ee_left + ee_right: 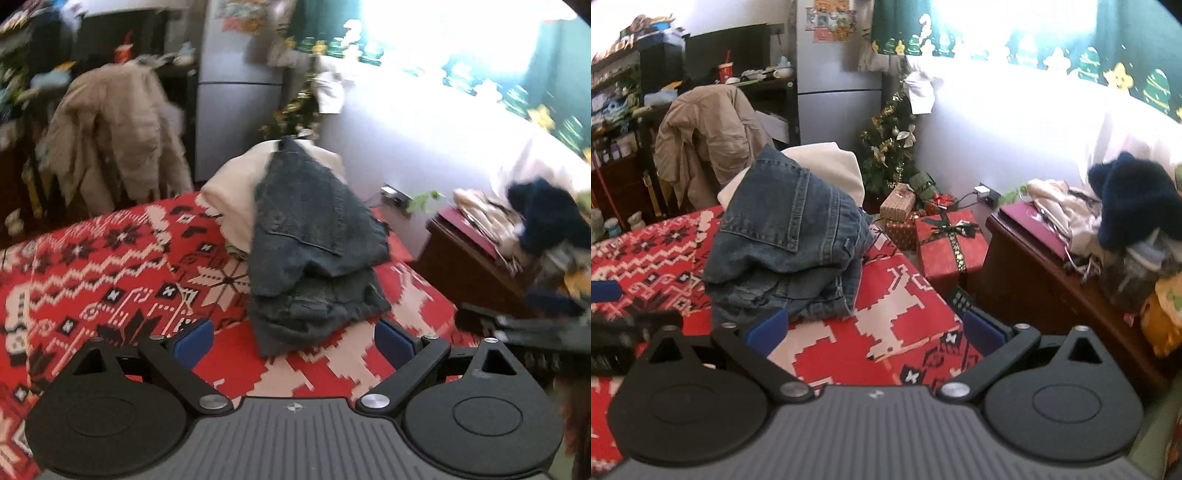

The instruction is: Fold clothes

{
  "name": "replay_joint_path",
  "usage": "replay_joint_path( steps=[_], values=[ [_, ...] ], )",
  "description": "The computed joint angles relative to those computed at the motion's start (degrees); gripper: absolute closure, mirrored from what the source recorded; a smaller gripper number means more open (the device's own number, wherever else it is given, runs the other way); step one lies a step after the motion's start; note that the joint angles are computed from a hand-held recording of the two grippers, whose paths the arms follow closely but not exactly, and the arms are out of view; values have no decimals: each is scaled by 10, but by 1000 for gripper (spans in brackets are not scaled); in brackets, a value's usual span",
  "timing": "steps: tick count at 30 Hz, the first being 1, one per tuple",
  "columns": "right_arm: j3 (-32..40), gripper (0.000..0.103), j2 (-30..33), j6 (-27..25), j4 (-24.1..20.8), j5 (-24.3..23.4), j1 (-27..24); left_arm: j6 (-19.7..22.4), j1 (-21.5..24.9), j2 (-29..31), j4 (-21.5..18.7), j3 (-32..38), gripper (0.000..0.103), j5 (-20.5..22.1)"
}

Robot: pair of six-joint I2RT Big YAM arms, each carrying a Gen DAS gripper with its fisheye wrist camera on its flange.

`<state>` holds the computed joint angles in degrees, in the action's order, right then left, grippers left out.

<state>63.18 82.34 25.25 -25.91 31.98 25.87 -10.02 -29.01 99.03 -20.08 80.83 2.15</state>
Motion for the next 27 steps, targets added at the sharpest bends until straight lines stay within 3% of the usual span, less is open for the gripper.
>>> replay_joint_path(
  steps=[4, 8, 10, 15, 17, 20, 22, 24, 27],
  values=[
    [3, 1, 17, -16, 25, -24, -11, -2, -1, 20, 16, 15, 8, -48],
    [11, 1, 41, -31, 49, -33, -21, 23, 7, 28, 78, 1, 7, -12],
    [18, 1, 54, -33, 58, -35, -26, 18, 10, 33, 105, -1, 0, 1],
    [20, 1, 80, -57, 112, -55, -40, 34, 4, 67, 79, 44, 0, -39],
    [23, 1, 89, -56, 125, -78, -49, 52, 6, 79, 84, 54, 1, -28],
    [27, 1, 101, -61, 141, -101, -59, 71, 5, 95, 99, 64, 8, -41],
    [33, 1, 111, -72, 144, -108, -63, 89, 4, 110, 83, 83, 25, -59],
    [41, 1, 123, -75, 143, -116, -67, 99, 7, 126, 54, 106, 37, -47],
    [50, 8, 139, -68, 152, -136, -75, 103, 11, 144, 24, 133, 41, -22]
  ],
)
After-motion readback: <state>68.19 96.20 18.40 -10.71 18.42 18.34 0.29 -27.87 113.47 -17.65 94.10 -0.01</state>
